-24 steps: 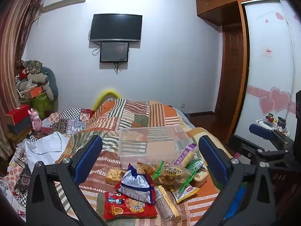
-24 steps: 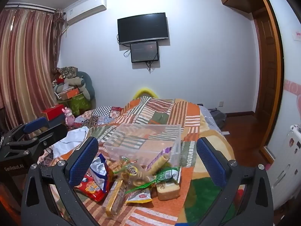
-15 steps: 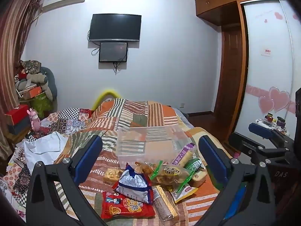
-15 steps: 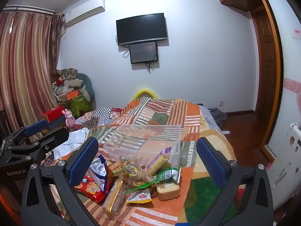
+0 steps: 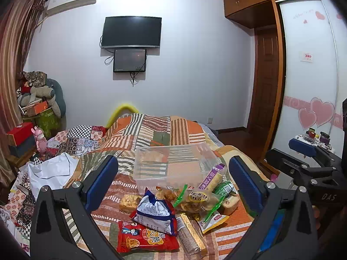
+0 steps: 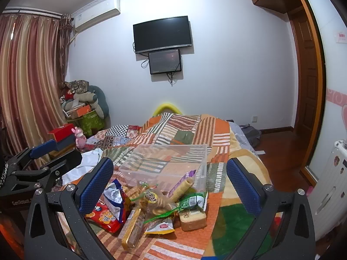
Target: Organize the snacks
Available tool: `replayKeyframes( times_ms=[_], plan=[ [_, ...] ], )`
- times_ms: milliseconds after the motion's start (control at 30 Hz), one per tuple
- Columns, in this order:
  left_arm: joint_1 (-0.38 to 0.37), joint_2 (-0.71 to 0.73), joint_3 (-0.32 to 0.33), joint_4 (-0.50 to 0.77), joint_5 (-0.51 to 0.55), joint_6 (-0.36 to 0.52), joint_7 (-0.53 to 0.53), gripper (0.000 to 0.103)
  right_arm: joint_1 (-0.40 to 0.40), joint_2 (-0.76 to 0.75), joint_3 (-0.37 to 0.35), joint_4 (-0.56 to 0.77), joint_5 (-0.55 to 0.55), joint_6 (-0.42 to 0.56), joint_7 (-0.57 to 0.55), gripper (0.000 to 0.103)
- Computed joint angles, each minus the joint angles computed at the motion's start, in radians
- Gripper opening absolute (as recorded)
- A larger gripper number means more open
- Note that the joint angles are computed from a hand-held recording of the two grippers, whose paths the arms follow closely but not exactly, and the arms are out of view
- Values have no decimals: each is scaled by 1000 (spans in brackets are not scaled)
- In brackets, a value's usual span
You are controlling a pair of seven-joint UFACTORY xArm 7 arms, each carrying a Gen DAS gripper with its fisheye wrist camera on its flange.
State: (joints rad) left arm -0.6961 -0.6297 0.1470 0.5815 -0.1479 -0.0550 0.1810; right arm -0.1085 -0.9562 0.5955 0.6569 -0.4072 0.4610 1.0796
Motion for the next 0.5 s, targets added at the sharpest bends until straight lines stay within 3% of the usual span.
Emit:
replayKeyframes(
  times_ms=[500],
  plan=[
    [-8,14,12,9,-9,-2,4,103,11,-6,-6,-2,1,9,-1,103]
  ],
)
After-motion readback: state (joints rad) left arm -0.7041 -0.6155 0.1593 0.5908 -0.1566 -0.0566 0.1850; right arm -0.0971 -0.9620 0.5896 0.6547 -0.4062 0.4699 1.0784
